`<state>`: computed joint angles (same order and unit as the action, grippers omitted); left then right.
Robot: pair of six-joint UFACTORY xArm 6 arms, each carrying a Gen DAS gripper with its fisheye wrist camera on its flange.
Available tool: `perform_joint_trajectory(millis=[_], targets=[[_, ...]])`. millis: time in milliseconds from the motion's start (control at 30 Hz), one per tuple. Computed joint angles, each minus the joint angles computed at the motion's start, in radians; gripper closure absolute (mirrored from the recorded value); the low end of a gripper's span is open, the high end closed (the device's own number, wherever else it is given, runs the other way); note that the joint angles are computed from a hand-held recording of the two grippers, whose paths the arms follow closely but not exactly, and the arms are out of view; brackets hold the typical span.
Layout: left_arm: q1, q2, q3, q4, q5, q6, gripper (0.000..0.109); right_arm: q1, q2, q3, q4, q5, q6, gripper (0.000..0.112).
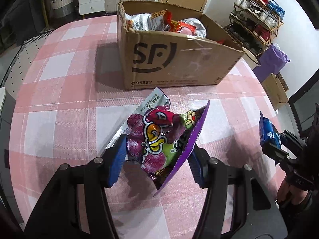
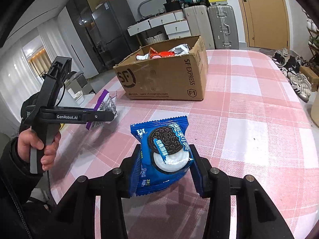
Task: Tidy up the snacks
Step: 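Carry the candy bag and Oreo pack over the SF box with both grippers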
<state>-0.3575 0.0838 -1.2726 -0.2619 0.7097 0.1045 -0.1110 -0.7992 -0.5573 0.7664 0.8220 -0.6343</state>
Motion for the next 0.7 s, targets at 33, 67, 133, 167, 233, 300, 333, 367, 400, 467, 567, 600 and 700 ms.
perform_joint_trajectory(millis=[33,67,133,167,233,300,333,367,400,467,567,600,700], targets=[[-0.002,-0.013,0.012,0.000,-0.006,-0.002,0.054,-0.001,-0.006,0.001,0.000,0.001,0.004,0.068],[-0.003,-0.026,0.022,-0.001,-0.010,-0.004,0.054,-0.003,-0.012,0.001,0.001,0.004,0.007,0.068],[-0.002,-0.040,0.031,-0.008,-0.015,0.003,0.054,-0.003,-0.022,0.000,-0.001,0.002,0.009,0.068],[-0.002,-0.055,0.041,-0.010,-0.020,0.006,0.054,-0.002,-0.028,-0.001,-0.005,0.003,0.012,0.068],[-0.007,-0.087,0.057,0.001,-0.021,-0.003,0.054,0.001,-0.039,-0.004,-0.014,0.001,0.020,0.068],[-0.002,-0.099,0.056,0.001,-0.021,0.001,0.054,0.003,-0.045,-0.012,-0.025,-0.004,0.035,0.068],[0.000,-0.108,0.057,0.003,-0.022,0.000,0.054,0.005,-0.049,-0.016,-0.032,-0.006,0.042,0.068],[0.000,-0.114,0.055,0.009,-0.021,-0.002,0.054,0.005,-0.054,-0.019,-0.032,-0.006,0.045,0.068],[0.001,-0.123,0.055,0.014,-0.021,-0.005,0.054,0.002,-0.058,-0.024,-0.027,0.000,0.041,0.068],[0.005,-0.141,0.057,0.014,-0.018,0.001,0.054,0.003,-0.059,-0.039,-0.018,0.006,0.037,0.068],[0.009,-0.158,0.043,0.035,-0.010,0.002,0.054,0.002,-0.052,-0.069,-0.002,0.007,0.027,0.068],[0.010,-0.162,0.036,0.044,-0.006,-0.003,0.054,0.001,-0.046,-0.082,0.004,0.006,0.025,0.068],[0.023,-0.168,0.006,0.043,0.009,-0.003,0.054,-0.012,-0.015,-0.130,0.051,0.029,0.013,0.068]])
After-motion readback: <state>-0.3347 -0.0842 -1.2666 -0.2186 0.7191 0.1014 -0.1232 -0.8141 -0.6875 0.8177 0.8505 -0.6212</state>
